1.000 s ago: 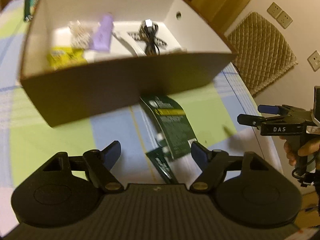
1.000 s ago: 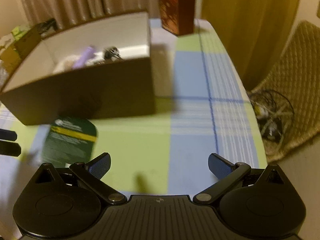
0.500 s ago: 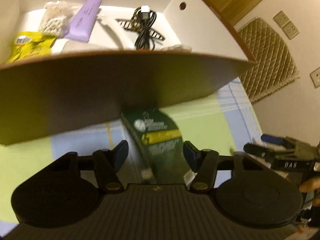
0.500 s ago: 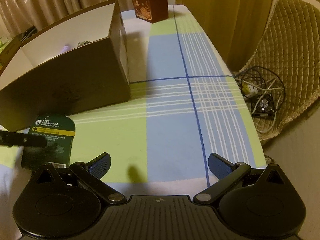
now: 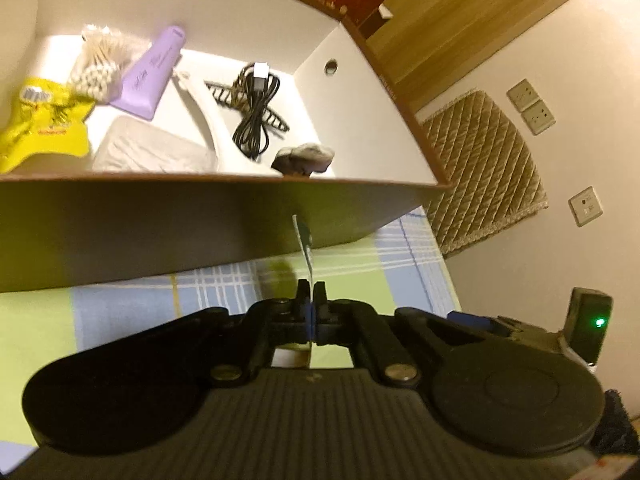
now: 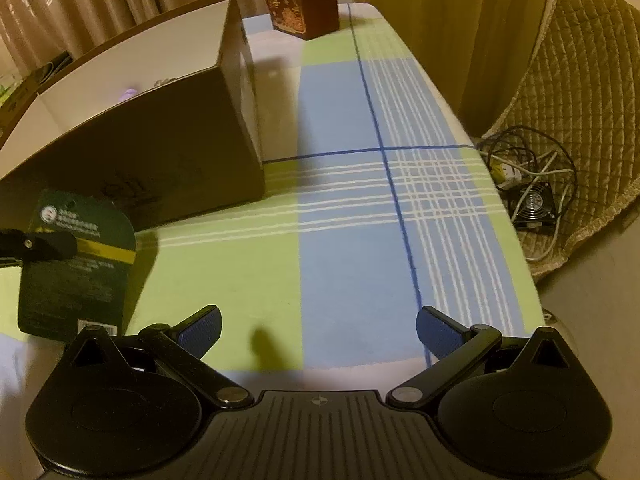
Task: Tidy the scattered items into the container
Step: 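Grasp the green lip balm card with the left gripper while the right grasps the green lip gel tube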
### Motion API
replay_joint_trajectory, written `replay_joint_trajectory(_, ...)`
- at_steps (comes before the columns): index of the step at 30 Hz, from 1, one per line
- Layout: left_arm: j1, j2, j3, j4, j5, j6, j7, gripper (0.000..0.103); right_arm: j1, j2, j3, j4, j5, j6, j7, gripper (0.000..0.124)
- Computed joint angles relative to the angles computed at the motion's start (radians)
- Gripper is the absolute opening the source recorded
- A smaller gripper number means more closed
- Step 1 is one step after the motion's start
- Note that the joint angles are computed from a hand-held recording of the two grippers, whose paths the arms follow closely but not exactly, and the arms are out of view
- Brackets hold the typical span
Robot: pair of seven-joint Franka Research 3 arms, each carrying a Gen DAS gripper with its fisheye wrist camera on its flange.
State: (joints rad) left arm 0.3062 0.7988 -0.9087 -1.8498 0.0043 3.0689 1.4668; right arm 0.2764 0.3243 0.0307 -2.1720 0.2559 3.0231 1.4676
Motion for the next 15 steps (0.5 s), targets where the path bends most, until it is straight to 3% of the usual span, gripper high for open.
replay_joint_trajectory(5, 0.104, -0.05, -0.077, -0.105, 0.019, 0.082, -0.032, 0.0, -0.031, 0.006, 0.049, 0.006, 0.036, 0.016, -0.052, 0.101)
replay_joint_trajectory(15, 0.309, -0.322, -0.147, -0.366, 0.093, 0.168, -0.209, 0.0, -0.114, 0.0, 0.2, 0.015, 0.204, 0.031, -0.253, 0.101)
